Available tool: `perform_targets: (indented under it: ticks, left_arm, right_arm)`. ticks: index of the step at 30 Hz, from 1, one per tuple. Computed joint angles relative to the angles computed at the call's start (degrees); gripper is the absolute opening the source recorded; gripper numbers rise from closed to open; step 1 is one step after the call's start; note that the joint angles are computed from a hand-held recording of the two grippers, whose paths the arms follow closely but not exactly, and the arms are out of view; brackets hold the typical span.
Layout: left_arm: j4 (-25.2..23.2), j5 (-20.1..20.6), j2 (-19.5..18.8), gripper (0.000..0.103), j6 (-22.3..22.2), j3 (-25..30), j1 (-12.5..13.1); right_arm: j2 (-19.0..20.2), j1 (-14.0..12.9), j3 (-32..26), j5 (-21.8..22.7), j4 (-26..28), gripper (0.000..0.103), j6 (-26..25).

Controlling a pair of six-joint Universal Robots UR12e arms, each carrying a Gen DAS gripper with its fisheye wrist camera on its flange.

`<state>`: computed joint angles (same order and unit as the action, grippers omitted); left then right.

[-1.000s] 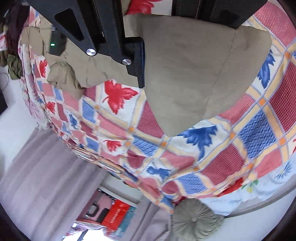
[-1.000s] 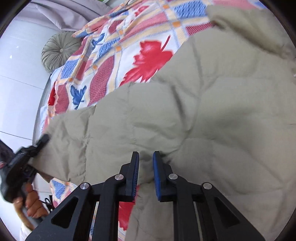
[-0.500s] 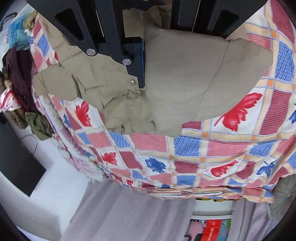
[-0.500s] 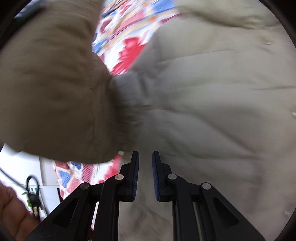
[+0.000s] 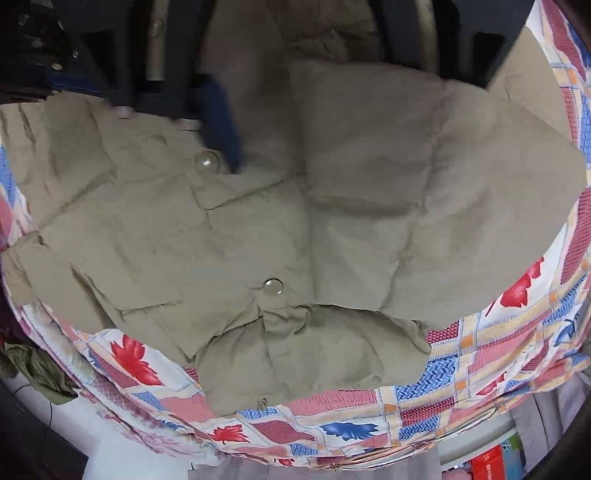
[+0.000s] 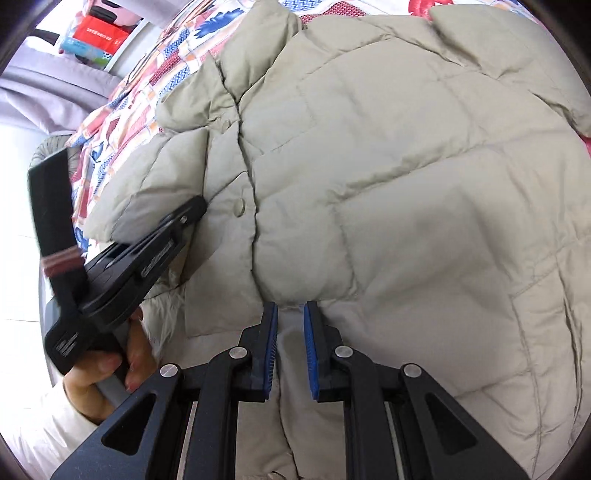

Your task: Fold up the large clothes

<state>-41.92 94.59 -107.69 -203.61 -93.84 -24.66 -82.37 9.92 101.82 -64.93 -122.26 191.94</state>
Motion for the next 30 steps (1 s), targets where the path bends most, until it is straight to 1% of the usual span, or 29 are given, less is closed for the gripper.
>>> perform_targets:
  ticks: [1,2,3,4,5,6,8,9,10,11,12,13,15,16,17,18,19,20,21,22,23,24,25,26,27,28,29,30]
  left_arm:
    - [1.5,1.9,0.7,0.1,-0.5,-0.7,-0.3]
    - [2.6,4.1,1.3,0.1,-0.4,-1.1,-0.8]
    - [2.6,4.5,1.9,0.1,0.1,-1.5,-1.0]
    - [2.7,5.2,2.8,0.1,-0.3,-2.1,-1.1]
    - [3.4,5.5,3.9,0.1,-0.9,-3.0,-1.2]
    - [4.4,5.6,5.1,0.1,-1.7,-4.2,-1.0]
    - [5.7,6.5,8.1,0.1,-4.2,-7.0,-0.2]
    - [6.2,6.3,9.4,0.1,-5.3,-8.0,0.7]
    - [6.6,4.9,10.9,0.1,-6.9,-9.5,2.4]
    - [6.9,2.8,12.3,0.1,-8.4,-11.0,4.0]
    - [7.5,-0.3,13.8,0.1,-10.4,-12.9,6.3]
    - [8.1,-2.6,14.5,0.1,-12.3,-14.2,8.5]
    - [9.8,-6.7,15.8,0.1,-17.5,-17.1,12.6]
    - [11.4,-9.9,16.1,0.1,-20.0,-18.7,14.7]
    - [13.0,-13.1,16.0,0.1,-23.1,-20.1,16.6]
    - [15.2,-16.5,15.6,0.1,-25.5,-21.4,18.1]
    - [17.4,-20.8,14.9,0.096,-27.9,-22.6,19.8]
    - [18.7,-23.3,14.2,0.088,-29.8,-23.2,20.6]
    - [19.1,-25.2,13.5,0.066,-30.7,-23.4,21.2]
    - [20.0,-26.9,12.7,0.055,-30.8,-23.5,21.4]
    - [21.2,-27.7,12.1,0.033,-30.5,-23.5,21.4]
    - [20.6,-26.4,12.0,0.029,-29.4,-22.8,20.8]
    - [18.2,-22.8,12.1,0.028,-27.0,-21.6,19.5]
    - [16.2,-19.5,12.1,0.028,-24.4,-20.4,18.4]
    - [14.2,-16.6,12.0,0.025,-22.0,-19.3,17.3]
    - [12.5,-14.5,11.8,0.025,-20.4,-18.4,16.6]
    - [11.1,-13.0,11.7,0.025,-19.4,-17.8,16.1]
    - [10.1,-11.7,11.5,0.025,-18.8,-17.3,15.7]
  right_arm:
    - [0.0,-0.1,0.0,0.0,0.0,0.015,-0.2]
    - [0.1,-0.2,-0.3,0.0,0.0,0.015,-0.1]
    - [0.3,0.0,-0.5,0.0,-0.2,0.017,0.2]
    - [-0.1,-0.8,0.2,0.5,-0.5,0.017,-0.5]
    - [0.0,-0.8,0.0,0.7,-0.8,0.017,-0.2]
    - [-0.7,-1.3,0.8,1.0,-1.3,0.017,-0.5]
    - [-0.2,-0.8,-0.2,0.3,-2.0,0.018,-0.6]
    - [-0.2,-0.3,-0.7,-0.4,-2.2,0.02,-1.4]
    - [0.2,0.4,-1.7,-1.4,-2.5,0.025,-2.7]
    - [0.2,0.9,-2.4,-2.4,-2.9,0.046,-4.4]
    - [0.3,1.6,-3.0,-3.5,-4.0,0.071,-5.9]
    - [0.4,2.7,-3.4,-4.6,-6.1,0.077,-7.9]
    - [1.1,5.0,-4.9,-7.5,-8.2,0.078,-13.8]
    - [1.7,6.5,-5.9,-9.9,-8.9,0.078,-16.8]
    - [2.6,8.5,-6.8,-13.3,-10.3,0.078,-20.2]
    - [3.3,10.1,-7.3,-16.0,-11.6,0.078,-22.6]
    - [4.3,11.8,-8.0,-18.8,-12.8,0.078,-25.5]
    - [5.4,13.2,-8.6,-21.0,-14.0,0.078,-27.9]
    - [6.1,14.5,-8.8,-23.4,-15.4,0.078,-29.8]
    - [6.9,15.6,-9.0,-25.7,-17.2,0.078,-31.4]
    - [7.6,16.5,-8.8,-27.9,-19.3,0.078,-32.9]
    - [8.3,17.4,-8.8,-30.1,-20.9,0.078,-34.1]
    - [9.0,18.0,-9.1,-31.9,-22.0,0.078,-34.9]
    - [9.9,18.5,-9.4,-33.9,-23.0,0.078,-35.5]
    - [10.3,18.6,-9.5,-35.1,-23.7,0.071,-35.2]
    - [10.4,18.3,-9.3,-36.1,-24.6,0.059,-34.2]
    - [10.2,17.7,-9.2,-36.0,-24.4,0.023,-32.5]
    - [9.7,16.6,-9.1,-34.9,-23.0,0.007,-29.0]
